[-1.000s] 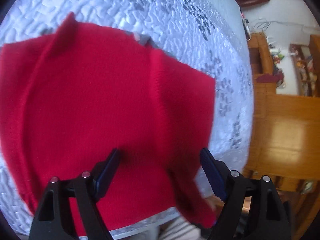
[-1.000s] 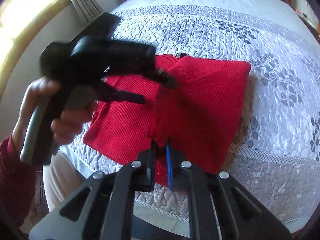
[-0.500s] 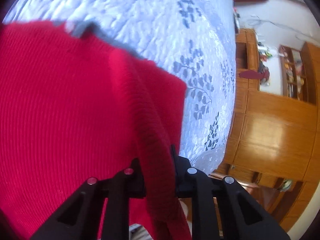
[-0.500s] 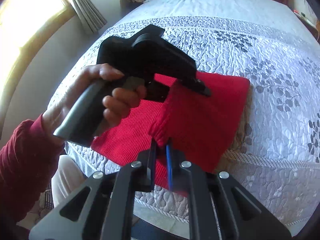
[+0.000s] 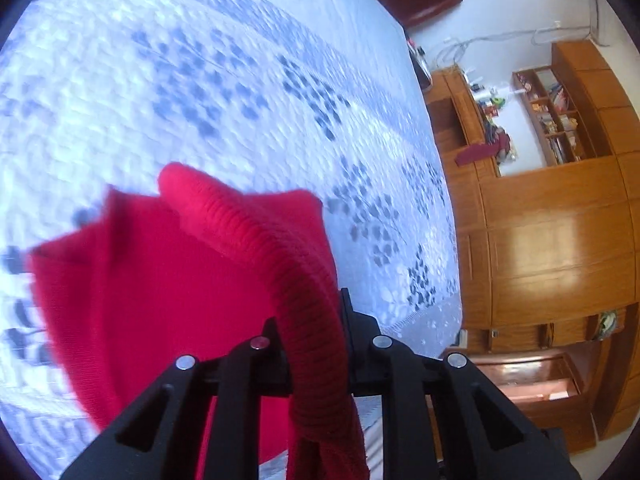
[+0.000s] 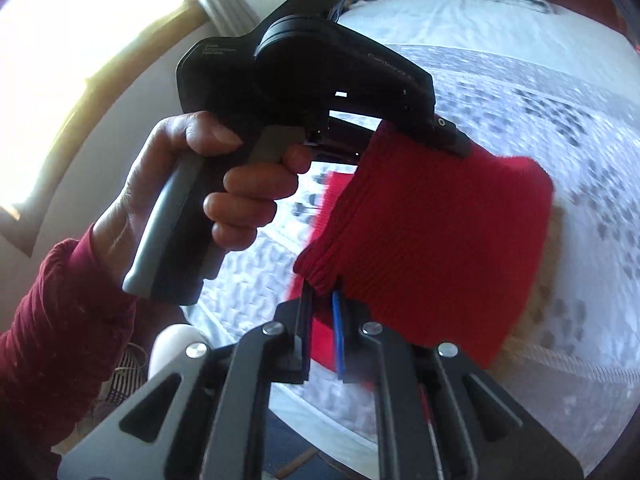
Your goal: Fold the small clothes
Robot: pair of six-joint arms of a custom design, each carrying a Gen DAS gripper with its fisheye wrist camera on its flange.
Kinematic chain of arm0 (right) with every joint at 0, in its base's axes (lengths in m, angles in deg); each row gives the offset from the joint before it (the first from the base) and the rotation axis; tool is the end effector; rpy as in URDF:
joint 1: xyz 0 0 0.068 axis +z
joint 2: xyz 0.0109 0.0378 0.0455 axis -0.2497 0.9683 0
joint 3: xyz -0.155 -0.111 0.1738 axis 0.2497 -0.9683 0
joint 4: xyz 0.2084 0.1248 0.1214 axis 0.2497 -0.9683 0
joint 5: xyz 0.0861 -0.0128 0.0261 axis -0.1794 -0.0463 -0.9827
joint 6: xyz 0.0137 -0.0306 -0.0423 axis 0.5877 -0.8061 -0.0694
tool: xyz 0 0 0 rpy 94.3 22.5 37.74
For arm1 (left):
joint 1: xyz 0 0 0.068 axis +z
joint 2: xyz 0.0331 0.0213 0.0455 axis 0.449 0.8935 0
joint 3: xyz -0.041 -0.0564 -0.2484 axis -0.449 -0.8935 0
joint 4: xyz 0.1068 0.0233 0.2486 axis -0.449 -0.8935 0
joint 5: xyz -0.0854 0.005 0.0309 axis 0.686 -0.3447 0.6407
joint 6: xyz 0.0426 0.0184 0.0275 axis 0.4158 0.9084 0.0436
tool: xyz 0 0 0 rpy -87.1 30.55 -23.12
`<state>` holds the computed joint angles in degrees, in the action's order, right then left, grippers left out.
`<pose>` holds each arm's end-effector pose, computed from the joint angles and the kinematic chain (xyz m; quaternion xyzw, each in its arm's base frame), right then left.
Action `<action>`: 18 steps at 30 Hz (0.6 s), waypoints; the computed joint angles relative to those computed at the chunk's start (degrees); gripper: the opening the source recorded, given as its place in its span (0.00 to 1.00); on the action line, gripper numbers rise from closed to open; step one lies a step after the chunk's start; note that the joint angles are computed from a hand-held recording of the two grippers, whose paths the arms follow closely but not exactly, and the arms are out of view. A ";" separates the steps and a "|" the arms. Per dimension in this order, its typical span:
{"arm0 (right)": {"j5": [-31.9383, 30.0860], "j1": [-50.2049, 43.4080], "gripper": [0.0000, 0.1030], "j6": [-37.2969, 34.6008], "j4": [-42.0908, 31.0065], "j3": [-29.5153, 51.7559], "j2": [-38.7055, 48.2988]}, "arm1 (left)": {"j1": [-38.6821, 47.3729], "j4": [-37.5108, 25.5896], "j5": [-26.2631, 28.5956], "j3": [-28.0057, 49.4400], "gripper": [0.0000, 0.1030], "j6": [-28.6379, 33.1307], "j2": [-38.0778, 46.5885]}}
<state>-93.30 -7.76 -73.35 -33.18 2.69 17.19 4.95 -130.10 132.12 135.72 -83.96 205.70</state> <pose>0.2099 0.0400 0.3009 -0.0817 0.9371 0.2345 0.2452 0.3939 -0.1843 0.2445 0.1314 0.9018 -0.4101 0.0360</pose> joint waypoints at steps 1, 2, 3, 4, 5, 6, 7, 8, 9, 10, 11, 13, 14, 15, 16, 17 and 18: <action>0.46 1.85 0.07 1.06 0.96 0.36 0.91 | 1.48 -0.20 0.02 -0.97 0.16 1.15 -0.78; 1.32 4.50 0.07 2.55 2.31 0.78 2.30 | 2.37 0.06 -0.22 -1.86 0.16 1.73 -1.27; 1.90 6.19 0.07 3.48 3.22 0.99 3.47 | 3.82 0.22 -0.61 -3.30 0.16 2.78 -1.96; 2.44 7.69 0.07 4.25 3.96 1.24 4.58 | 5.09 -0.14 -0.62 -4.24 0.16 3.97 -2.30; 3.15 9.33 0.07 4.98 4.76 1.45 5.99 | 6.30 -0.47 -0.79 -5.08 0.16 5.06 -2.39; 3.67 10.43 0.07 5.56 5.32 1.39 6.90 | 7.54 -0.45 -0.88 -6.26 0.16 6.04 -2.28; 4.29 11.67 0.07 6.17 5.92 1.28 7.91 | 8.98 -0.68 -0.59 -7.22 0.16 7.28 -1.92; 4.86 12.69 0.07 6.55 6.44 1.10 8.84 | 9.70 -0.38 -0.39 -8.08 0.16 7.74 -1.61; 5.67 13.78 0.07 6.77 6.91 0.86 10.05 | 10.20 0.04 -0.31 -8.90 0.16 8.30 -1.32; 6.32 14.63 0.07 6.92 7.28 0.61 11.15 | 10.37 0.57 -0.46 -10.03 0.16 8.83 -1.49; 6.77 15.33 0.07 7.15 7.53 0.39 12.21 | 10.46 1.09 -0.75 -10.68 0.16 9.34 -1.16; 7.70 16.57 0.07 7.34 8.04 -0.45 13.49 | 10.32 2.48 -1.56 -12.56 0.16 9.83 -0.80; 8.32 17.06 0.07 7.19 8.08 -0.75 14.11 | 10.35 2.94 -1.70 -13.17 0.16 9.90 -0.52; 8.96 17.67 0.07 6.95 8.02 -1.13 14.75 | 10.38 3.43 -1.90 -13.98 0.16 10.19 -0.38; 9.34 18.20 0.07 6.86 8.08 -1.61 15.05 | 10.31 3.94 -2.22 -14.76 0.17 10.68 -0.37; 9.54 18.49 0.07 6.59 7.99 -2.18 15.31 | 10.27 4.40 -2.45 -15.42 0.17 11.18 -0.35; 9.64 18.72 0.07 6.57 8.04 -2.53 15.51 | 10.26 4.89 -2.56 -16.01 0.17 11.32 -0.40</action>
